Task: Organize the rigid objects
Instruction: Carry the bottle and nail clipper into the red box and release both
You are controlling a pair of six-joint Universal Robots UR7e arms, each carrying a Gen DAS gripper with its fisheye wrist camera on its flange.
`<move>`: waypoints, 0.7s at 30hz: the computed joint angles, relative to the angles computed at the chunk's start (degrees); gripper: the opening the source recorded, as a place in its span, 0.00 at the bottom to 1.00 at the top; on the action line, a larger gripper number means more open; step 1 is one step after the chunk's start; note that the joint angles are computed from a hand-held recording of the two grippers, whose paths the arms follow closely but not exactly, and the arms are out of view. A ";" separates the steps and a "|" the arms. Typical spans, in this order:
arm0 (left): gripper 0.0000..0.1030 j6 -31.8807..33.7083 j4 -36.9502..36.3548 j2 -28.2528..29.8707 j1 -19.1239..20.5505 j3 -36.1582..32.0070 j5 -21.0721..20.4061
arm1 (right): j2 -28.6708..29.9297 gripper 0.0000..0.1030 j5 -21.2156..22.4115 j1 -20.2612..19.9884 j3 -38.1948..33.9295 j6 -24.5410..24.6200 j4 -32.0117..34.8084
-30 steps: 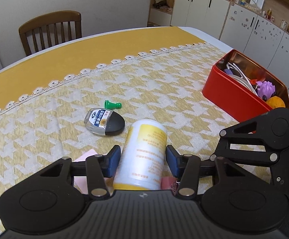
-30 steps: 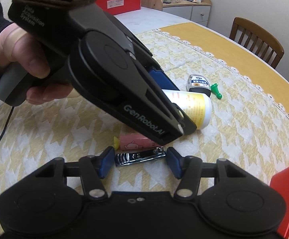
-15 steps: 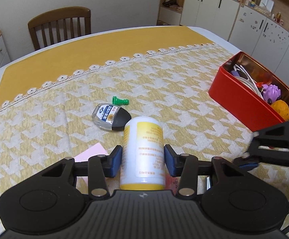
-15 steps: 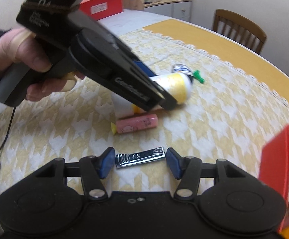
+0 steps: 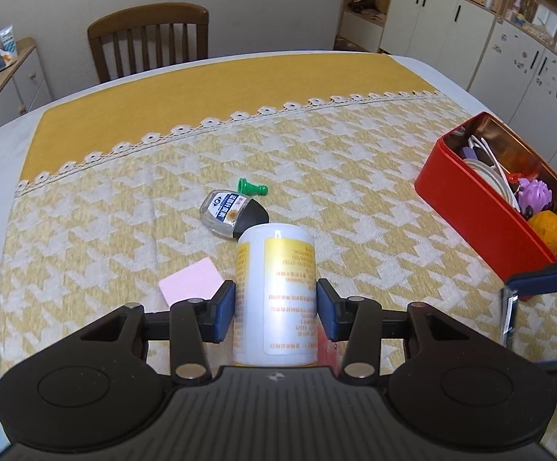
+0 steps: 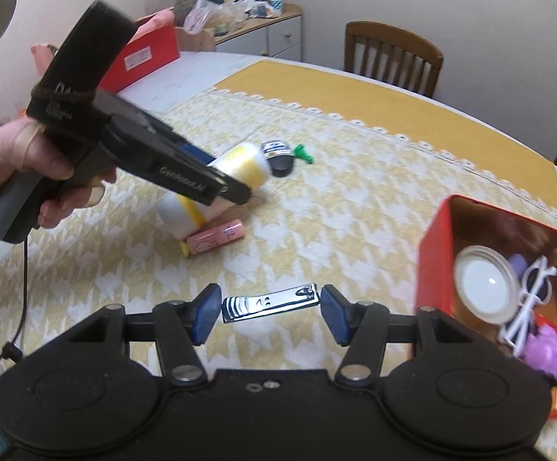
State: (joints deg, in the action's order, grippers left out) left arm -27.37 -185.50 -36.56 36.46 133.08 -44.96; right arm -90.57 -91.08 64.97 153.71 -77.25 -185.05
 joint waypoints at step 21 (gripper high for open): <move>0.42 -6.81 2.02 -1.11 -8.18 -3.22 -3.20 | -14.17 0.54 8.77 -10.13 -4.85 -4.26 12.24</move>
